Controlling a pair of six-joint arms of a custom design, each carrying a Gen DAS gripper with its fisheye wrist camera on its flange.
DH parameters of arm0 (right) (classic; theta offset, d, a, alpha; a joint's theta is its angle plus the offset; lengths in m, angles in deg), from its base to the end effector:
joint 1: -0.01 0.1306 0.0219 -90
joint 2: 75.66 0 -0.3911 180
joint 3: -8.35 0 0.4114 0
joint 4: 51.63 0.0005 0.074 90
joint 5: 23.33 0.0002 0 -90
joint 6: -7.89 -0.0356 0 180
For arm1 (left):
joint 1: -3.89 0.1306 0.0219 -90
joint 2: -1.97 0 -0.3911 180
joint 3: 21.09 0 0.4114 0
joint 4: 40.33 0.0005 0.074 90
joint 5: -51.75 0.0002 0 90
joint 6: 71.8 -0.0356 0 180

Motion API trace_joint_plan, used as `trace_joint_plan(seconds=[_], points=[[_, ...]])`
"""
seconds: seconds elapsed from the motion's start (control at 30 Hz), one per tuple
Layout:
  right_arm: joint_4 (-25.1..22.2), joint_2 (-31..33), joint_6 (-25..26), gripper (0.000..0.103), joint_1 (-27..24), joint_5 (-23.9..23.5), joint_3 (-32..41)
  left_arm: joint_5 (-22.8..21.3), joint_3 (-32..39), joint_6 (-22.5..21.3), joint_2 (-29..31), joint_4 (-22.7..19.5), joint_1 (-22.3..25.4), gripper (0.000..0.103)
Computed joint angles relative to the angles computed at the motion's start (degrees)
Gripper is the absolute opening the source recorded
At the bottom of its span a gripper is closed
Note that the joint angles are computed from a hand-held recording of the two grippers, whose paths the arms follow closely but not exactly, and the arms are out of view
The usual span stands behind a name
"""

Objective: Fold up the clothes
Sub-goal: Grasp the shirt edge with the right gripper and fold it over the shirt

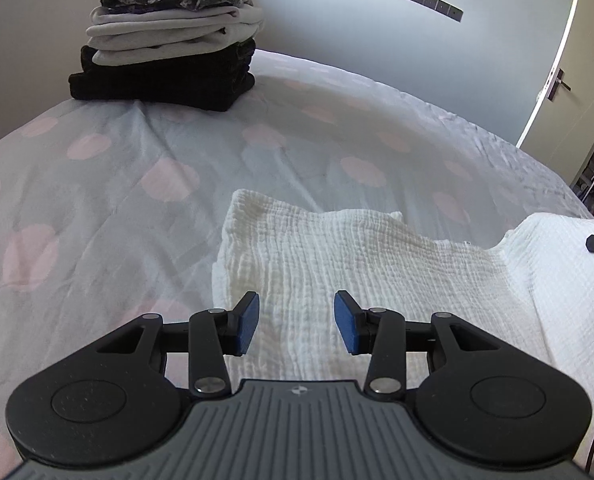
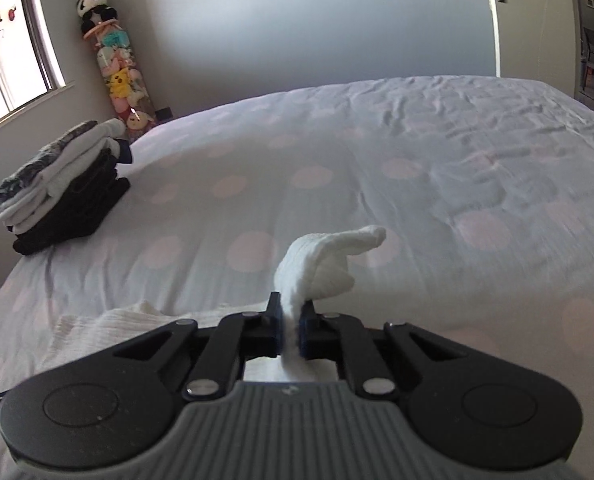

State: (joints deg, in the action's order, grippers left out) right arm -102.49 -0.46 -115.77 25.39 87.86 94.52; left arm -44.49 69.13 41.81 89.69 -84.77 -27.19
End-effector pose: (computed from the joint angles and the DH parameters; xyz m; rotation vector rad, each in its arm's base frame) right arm 0.3743 0.1628 0.5181 0.3519 2.1877 0.1491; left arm 0.4288 -0.2545 0.4661 0.0950 2.3231 -0.3635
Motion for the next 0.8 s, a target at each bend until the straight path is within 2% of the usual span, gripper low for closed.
trace_joint_plan(seconds=[0.27, 0.5, 0.8], points=[[1.89, 9.41, -0.93, 0.009, 8.51, -0.57, 11.05, 0.93, -0.22, 1.49, -1.97, -0.85, 0.94, 0.046], [2.00, 20.33, -2.21, 0.009, 14.52, -1.90, 20.41, 2.29, -0.98, 5.13, -3.23, -2.19, 3.44, 0.046], [-2.54, 31.37, -2.63, 0.009, 17.94, -5.21, 28.10, 2.11, -0.38, 7.03, -2.72, -6.21, 5.65, 0.046]])
